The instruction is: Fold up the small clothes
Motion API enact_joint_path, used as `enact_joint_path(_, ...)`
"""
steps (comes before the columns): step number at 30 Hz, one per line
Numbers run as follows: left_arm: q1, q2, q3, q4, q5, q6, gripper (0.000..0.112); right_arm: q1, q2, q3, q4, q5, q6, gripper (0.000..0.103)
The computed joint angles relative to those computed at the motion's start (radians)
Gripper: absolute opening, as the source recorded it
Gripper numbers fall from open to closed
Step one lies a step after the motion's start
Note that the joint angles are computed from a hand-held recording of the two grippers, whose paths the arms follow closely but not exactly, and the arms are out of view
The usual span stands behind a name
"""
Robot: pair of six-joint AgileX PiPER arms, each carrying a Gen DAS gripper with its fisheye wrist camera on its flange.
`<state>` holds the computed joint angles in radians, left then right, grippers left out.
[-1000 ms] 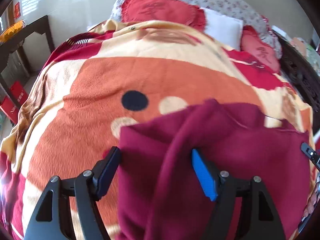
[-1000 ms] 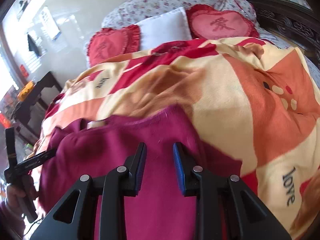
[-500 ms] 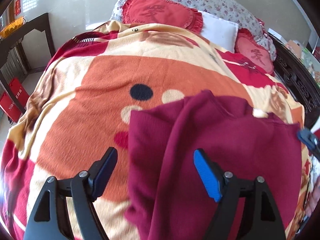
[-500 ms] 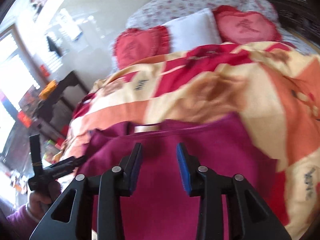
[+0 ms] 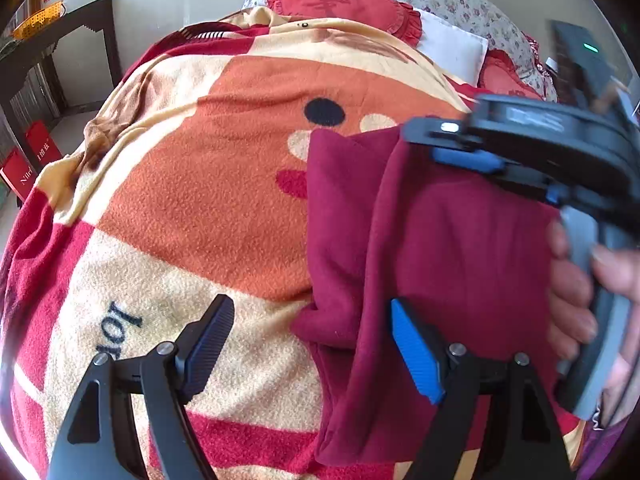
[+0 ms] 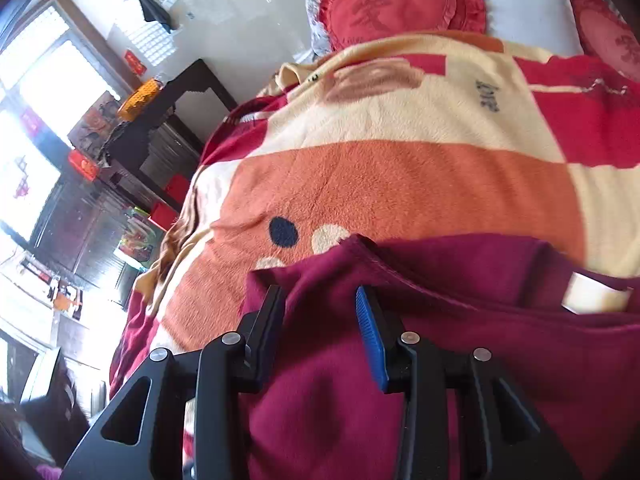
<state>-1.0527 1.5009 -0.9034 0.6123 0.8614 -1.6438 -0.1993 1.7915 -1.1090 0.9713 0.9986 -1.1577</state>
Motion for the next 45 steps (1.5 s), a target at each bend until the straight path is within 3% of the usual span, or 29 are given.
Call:
enact_joint_path(4,0.0,-0.001,0.007,0.008,-0.007,-0.009,0.083,0.061,0.057,-0.045,-0.021,-0.052,0.113,0.021)
enact_joint_path(9,0.015,-0.002,0.019,0.002,-0.031,0.002,0.083,0.085,0.04,-0.058,-0.061,-0.048,0.167,0.021)
enact_joint_path(10,0.018,-0.002,0.02,0.001,-0.034,0.003,0.083,0.11,0.026,-0.049,-0.094,-0.088,0.165,0.02)
enact_joint_path(11,0.018,-0.003,0.022,0.002,-0.036,0.0,0.083,0.131,0.016,-0.039,-0.115,-0.127,0.173,0.006)
enact_joint_path(12,0.018,-0.005,0.025,0.004,-0.039,-0.004,0.084,0.154,0.001,-0.025,-0.145,-0.181,0.194,0.0)
enact_joint_path(16,0.017,-0.002,0.033,0.011,-0.045,-0.027,0.085,0.14,-0.007,-0.01,-0.065,-0.172,0.129,0.0)
enact_joint_path(19,0.023,0.004,0.03,-0.006,-0.052,-0.023,0.086,0.152,0.057,-0.027,-0.059,-0.18,0.108,0.0)
enact_joint_path(22,0.016,-0.003,0.037,0.004,-0.057,-0.029,0.086,0.09,0.048,-0.014,0.011,-0.092,0.04,0.0)
enact_joint_path(24,0.02,-0.007,0.046,-0.003,-0.067,-0.035,0.087,0.044,0.03,-0.011,0.024,0.002,0.023,0.018)
enact_joint_path(29,0.017,-0.025,0.063,-0.007,-0.083,-0.05,0.087,-0.029,-0.05,0.08,-0.014,0.037,-0.038,0.019)
enact_joint_path(33,0.033,-0.034,0.071,-0.016,-0.101,-0.036,0.087,-0.172,-0.063,0.155,0.019,0.106,-0.143,0.019)
enact_joint_path(37,0.056,-0.034,0.079,-0.022,-0.133,-0.04,0.088,-0.346,-0.074,0.217,0.063,0.098,-0.279,0.019)
enact_joint_path(42,0.068,-0.029,0.089,-0.018,-0.159,-0.063,0.093,-0.41,-0.027,0.248,0.107,0.045,-0.439,0.019)
enact_joint_path(45,0.073,-0.022,0.086,-0.019,-0.16,-0.072,0.095,-0.449,-0.01,0.337,0.229,0.045,-0.655,0.021)
